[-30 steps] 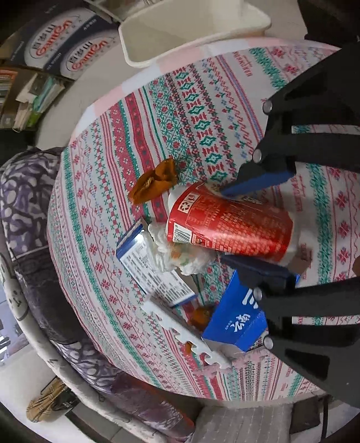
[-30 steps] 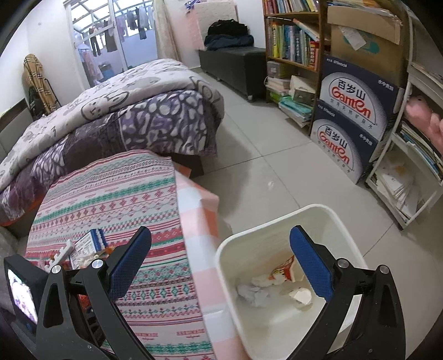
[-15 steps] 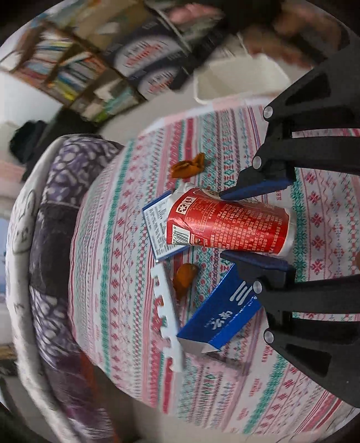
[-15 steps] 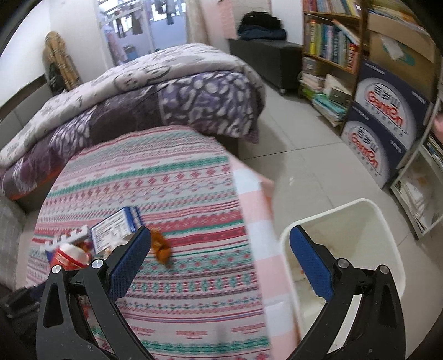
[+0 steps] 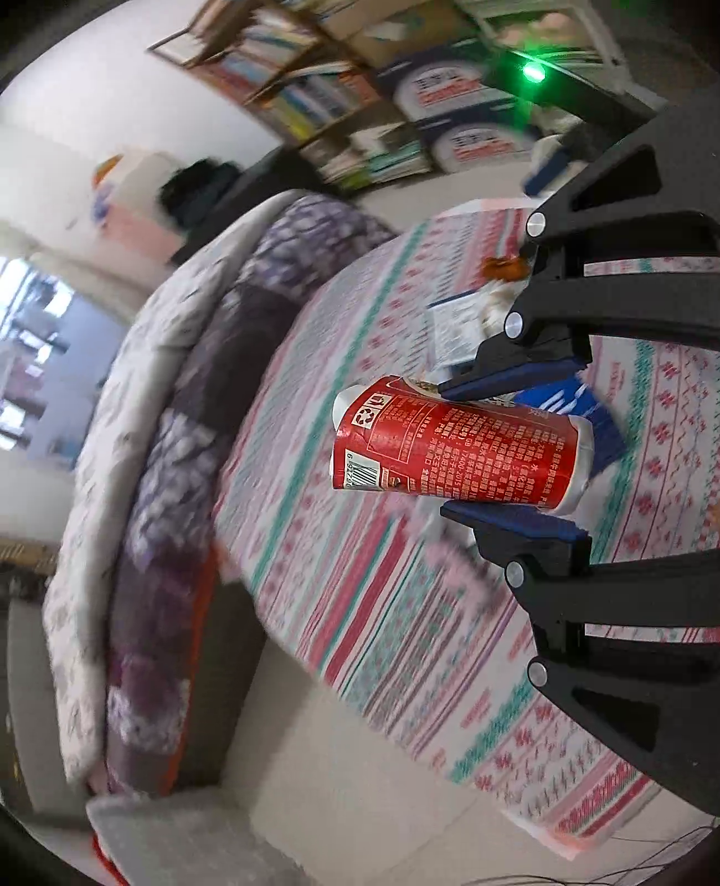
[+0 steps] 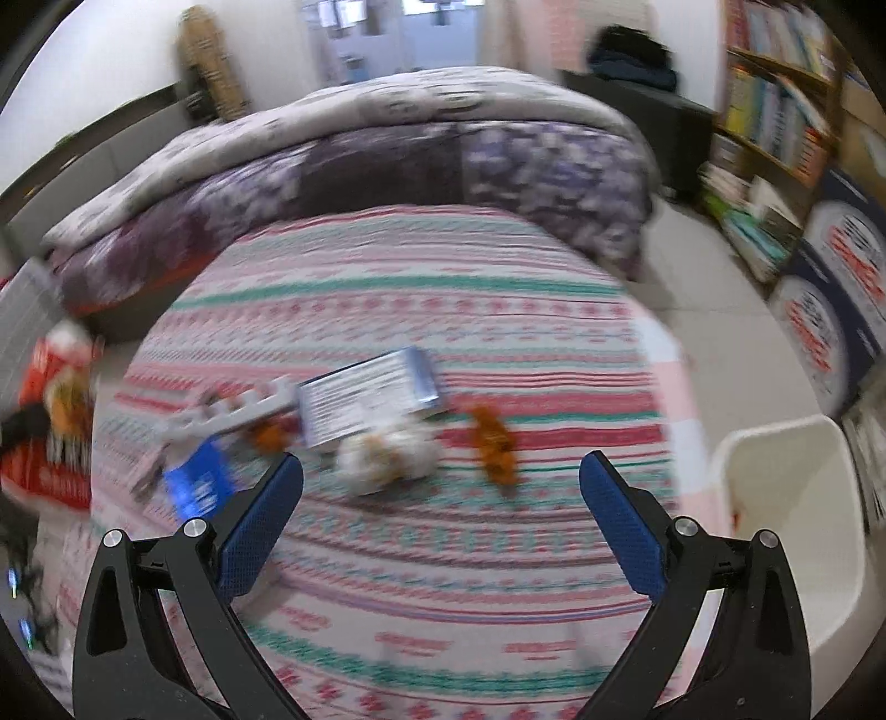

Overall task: Collect trash
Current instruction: 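Lift the red cup with left tool while right tool grasps the blue carton, then carry the blue carton over the white bin and open the right tool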

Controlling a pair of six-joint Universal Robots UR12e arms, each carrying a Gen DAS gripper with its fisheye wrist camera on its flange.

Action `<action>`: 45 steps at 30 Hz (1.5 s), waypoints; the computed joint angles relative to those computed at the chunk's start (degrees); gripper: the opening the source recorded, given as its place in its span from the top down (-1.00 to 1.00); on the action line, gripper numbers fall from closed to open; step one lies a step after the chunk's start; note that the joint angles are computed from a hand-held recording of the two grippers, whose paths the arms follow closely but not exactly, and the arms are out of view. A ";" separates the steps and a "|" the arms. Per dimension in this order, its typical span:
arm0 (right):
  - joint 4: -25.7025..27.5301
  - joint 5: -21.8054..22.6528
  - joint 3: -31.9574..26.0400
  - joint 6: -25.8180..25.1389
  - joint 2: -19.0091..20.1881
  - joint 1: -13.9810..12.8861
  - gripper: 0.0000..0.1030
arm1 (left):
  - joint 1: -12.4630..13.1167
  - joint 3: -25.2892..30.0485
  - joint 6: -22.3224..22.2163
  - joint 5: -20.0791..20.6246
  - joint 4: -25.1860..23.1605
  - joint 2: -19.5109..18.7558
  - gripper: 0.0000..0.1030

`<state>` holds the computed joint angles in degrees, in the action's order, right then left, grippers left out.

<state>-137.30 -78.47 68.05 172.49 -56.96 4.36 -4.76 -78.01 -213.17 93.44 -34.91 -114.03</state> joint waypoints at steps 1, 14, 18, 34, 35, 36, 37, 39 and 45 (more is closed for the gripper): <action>1.51 1.31 -0.25 -1.87 0.08 0.34 -0.86 | 0.24 -0.32 -1.03 0.70 0.61 0.41 0.28; 23.28 1.87 -11.40 -21.87 6.61 5.88 -0.86 | 2.42 -2.41 -4.40 -0.37 2.17 2.78 0.27; 21.98 -0.63 -11.54 -22.96 7.22 6.78 -0.55 | 2.90 -2.51 -5.18 -1.03 2.05 2.87 0.27; 17.31 11.09 -5.60 -13.73 1.40 1.90 0.02 | 0.91 -0.95 -3.17 3.89 1.50 1.87 0.27; 17.46 11.80 -5.58 -13.45 1.20 1.59 0.02 | 0.74 -0.76 -2.87 4.22 1.47 1.74 0.27; 17.00 12.41 -5.19 -12.97 0.76 1.14 0.02 | 0.50 -0.56 -2.52 4.51 1.51 1.57 0.27; 16.70 12.82 -5.01 -12.59 0.53 0.83 0.02 | 0.31 -0.38 -2.29 4.67 1.52 1.42 0.27; 15.58 14.07 -4.27 -11.05 -0.14 -0.01 0.02 | -0.01 0.01 -1.94 5.00 1.36 1.09 0.27; 5.94 13.31 -0.87 -5.30 -1.53 -1.60 0.01 | -1.28 1.53 -1.34 6.25 1.23 -0.24 0.27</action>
